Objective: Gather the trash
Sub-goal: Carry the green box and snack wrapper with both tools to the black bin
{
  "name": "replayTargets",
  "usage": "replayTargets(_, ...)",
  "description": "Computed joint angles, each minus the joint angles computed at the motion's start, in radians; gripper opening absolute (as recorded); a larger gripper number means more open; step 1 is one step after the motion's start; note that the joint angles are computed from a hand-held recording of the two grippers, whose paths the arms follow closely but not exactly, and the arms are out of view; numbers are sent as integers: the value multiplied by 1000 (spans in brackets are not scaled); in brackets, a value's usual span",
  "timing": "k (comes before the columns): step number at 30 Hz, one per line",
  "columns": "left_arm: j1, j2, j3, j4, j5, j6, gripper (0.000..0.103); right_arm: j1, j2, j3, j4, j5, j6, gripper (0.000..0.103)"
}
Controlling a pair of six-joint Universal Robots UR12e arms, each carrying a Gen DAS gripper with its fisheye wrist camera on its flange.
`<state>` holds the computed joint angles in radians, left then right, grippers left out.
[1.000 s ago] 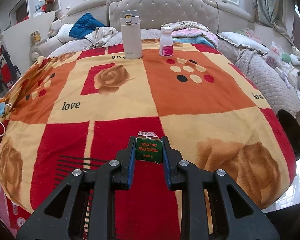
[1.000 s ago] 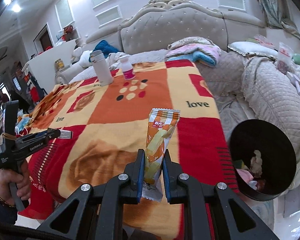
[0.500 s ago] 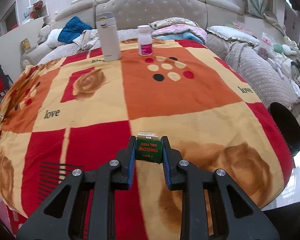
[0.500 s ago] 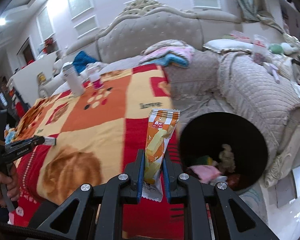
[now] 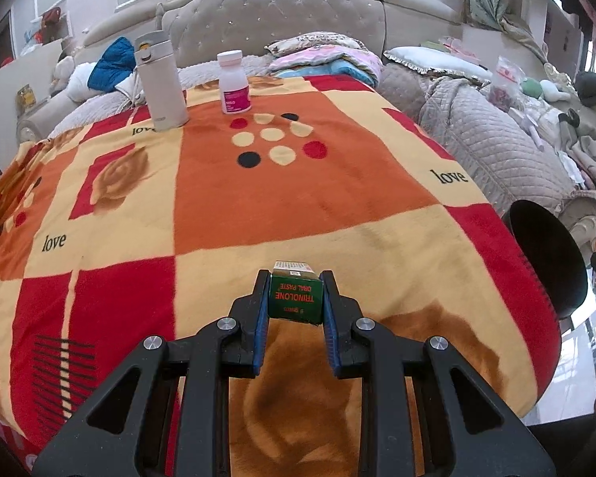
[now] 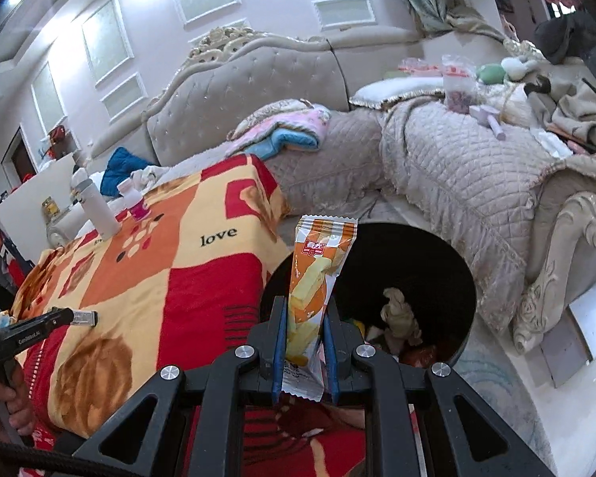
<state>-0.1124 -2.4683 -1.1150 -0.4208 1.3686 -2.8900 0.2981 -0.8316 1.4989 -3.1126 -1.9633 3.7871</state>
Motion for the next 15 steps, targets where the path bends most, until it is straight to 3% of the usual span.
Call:
replayTargets(7,-13,-2,-1,16,34,11,21,11,18,-27,-19,-13,-79,15)
replayTargets(15,-18,-6,6,10,32,20,21,8,10,-9,-29,-19,-46,15)
